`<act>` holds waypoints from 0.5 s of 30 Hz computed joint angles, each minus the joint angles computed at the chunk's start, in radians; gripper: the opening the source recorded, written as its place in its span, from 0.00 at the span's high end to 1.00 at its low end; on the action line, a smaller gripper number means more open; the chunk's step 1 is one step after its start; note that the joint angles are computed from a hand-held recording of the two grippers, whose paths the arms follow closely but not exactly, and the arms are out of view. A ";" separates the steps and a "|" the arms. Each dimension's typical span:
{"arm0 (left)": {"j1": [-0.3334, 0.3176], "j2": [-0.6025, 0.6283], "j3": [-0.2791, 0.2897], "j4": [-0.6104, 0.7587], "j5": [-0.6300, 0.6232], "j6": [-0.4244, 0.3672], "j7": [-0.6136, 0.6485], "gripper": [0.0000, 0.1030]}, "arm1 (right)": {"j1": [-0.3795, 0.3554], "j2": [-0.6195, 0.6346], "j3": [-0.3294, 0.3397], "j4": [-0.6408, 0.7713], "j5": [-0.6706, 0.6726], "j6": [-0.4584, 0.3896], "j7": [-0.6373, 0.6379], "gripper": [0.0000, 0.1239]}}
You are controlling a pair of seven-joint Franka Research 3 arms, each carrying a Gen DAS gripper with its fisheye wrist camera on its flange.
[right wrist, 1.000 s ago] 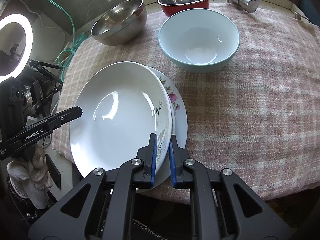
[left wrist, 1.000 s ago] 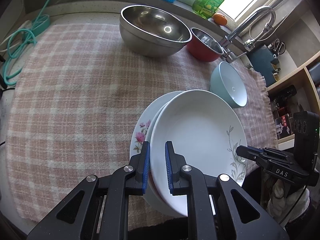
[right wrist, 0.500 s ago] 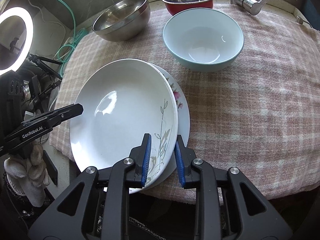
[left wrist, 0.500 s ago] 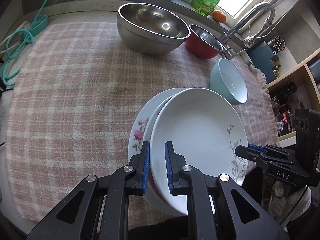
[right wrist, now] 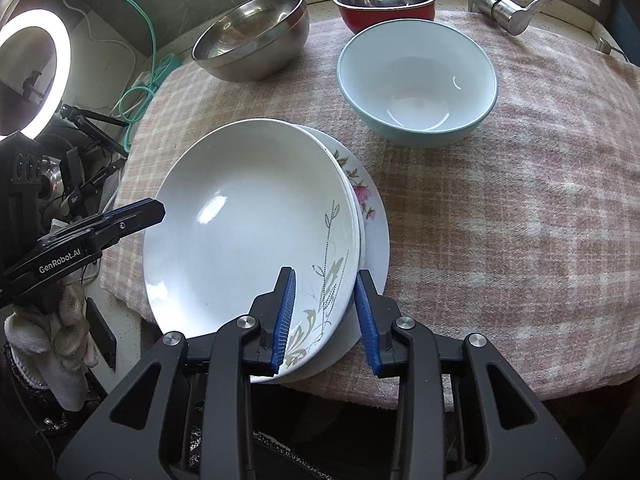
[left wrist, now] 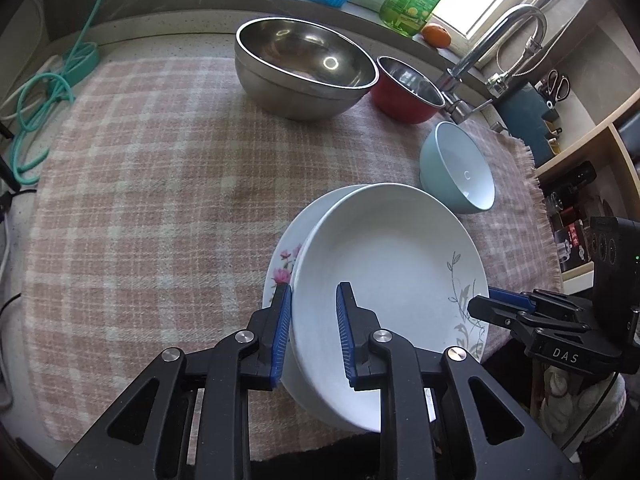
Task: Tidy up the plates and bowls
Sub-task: 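Open both grippers and withdraw them from the plate stack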
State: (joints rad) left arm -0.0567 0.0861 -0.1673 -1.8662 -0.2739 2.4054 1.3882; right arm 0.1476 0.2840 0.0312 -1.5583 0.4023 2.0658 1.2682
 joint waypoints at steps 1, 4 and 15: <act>0.000 0.000 0.000 0.000 0.000 0.001 0.000 0.81 | -0.001 0.002 0.000 0.003 0.001 -0.002 -0.001 0.74; 0.001 -0.001 0.000 0.000 -0.003 0.003 0.002 0.81 | 0.000 0.002 0.000 0.002 0.000 -0.001 -0.001 0.74; 0.012 0.004 0.006 0.017 -0.025 0.003 0.015 0.81 | -0.005 0.006 -0.003 0.034 -0.001 0.035 0.003 0.73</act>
State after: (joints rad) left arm -0.0451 0.0901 -0.1615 -1.8489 -0.2991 2.4080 1.4031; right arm 0.1426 0.2903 0.0278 -1.5243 0.4011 2.1009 1.2710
